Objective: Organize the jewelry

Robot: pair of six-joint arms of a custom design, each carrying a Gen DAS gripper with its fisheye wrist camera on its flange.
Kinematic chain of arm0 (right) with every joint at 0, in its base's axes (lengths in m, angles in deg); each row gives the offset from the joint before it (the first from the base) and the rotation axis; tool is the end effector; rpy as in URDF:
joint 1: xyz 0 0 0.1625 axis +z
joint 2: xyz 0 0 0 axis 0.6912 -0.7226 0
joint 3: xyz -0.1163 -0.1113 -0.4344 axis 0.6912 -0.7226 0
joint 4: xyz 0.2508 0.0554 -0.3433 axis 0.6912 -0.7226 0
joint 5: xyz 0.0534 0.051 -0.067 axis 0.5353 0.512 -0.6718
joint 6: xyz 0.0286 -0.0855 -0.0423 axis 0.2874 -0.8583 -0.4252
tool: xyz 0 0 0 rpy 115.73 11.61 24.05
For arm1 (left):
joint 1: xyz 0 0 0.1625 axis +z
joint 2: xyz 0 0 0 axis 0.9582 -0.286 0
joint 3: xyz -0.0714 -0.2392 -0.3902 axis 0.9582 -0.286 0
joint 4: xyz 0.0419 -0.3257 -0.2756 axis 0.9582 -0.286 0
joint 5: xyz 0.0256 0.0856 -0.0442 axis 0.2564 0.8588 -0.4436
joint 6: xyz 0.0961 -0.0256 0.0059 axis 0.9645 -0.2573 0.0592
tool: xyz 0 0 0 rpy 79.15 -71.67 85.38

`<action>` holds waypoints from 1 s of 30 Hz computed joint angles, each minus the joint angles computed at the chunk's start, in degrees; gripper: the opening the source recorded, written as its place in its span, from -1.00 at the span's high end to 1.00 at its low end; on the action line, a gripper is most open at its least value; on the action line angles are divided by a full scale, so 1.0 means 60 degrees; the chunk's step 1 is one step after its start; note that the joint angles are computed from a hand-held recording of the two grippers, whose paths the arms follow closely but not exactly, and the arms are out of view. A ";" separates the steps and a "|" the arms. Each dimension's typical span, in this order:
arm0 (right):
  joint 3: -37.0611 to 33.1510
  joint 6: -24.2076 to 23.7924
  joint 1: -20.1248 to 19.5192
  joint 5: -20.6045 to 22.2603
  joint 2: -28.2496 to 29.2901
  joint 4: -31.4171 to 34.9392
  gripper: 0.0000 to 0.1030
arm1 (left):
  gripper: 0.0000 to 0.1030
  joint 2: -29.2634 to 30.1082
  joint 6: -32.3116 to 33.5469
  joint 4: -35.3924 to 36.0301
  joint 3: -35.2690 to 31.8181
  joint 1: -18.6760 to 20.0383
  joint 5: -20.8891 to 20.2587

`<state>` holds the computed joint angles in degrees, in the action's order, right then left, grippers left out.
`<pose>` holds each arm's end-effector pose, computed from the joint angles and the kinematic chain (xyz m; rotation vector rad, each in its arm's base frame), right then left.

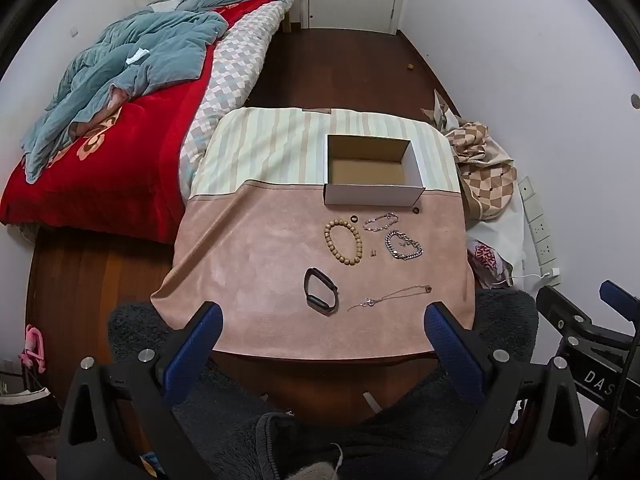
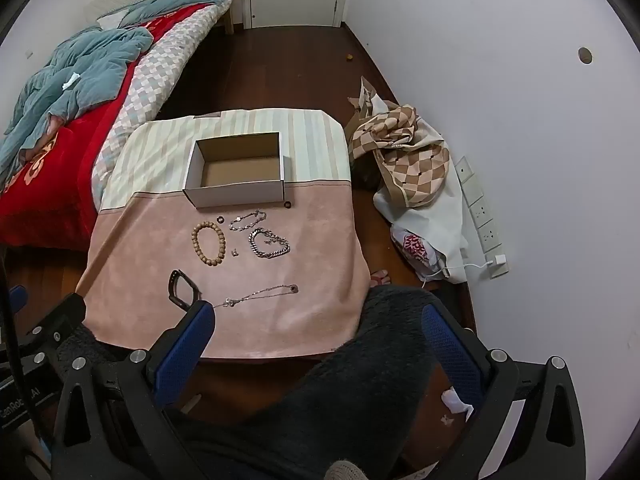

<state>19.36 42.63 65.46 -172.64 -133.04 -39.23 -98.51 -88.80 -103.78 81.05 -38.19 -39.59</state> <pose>0.2945 -0.6640 0.4747 0.4951 -2.2530 0.3662 -0.5069 -0.6092 0.1830 -0.2242 2.2565 -0.6476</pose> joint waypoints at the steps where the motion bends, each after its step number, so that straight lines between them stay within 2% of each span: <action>1: 0.0004 -0.0012 0.0003 -0.0015 -0.0002 -0.0003 -1.00 | -1.00 0.0004 -0.0020 0.0025 -0.0002 -0.0004 0.0027; 30: 0.0144 -0.0026 0.0025 -0.0055 -0.0140 -0.0057 -1.00 | -1.00 0.0023 -0.0025 0.0192 -0.0179 -0.0033 0.0110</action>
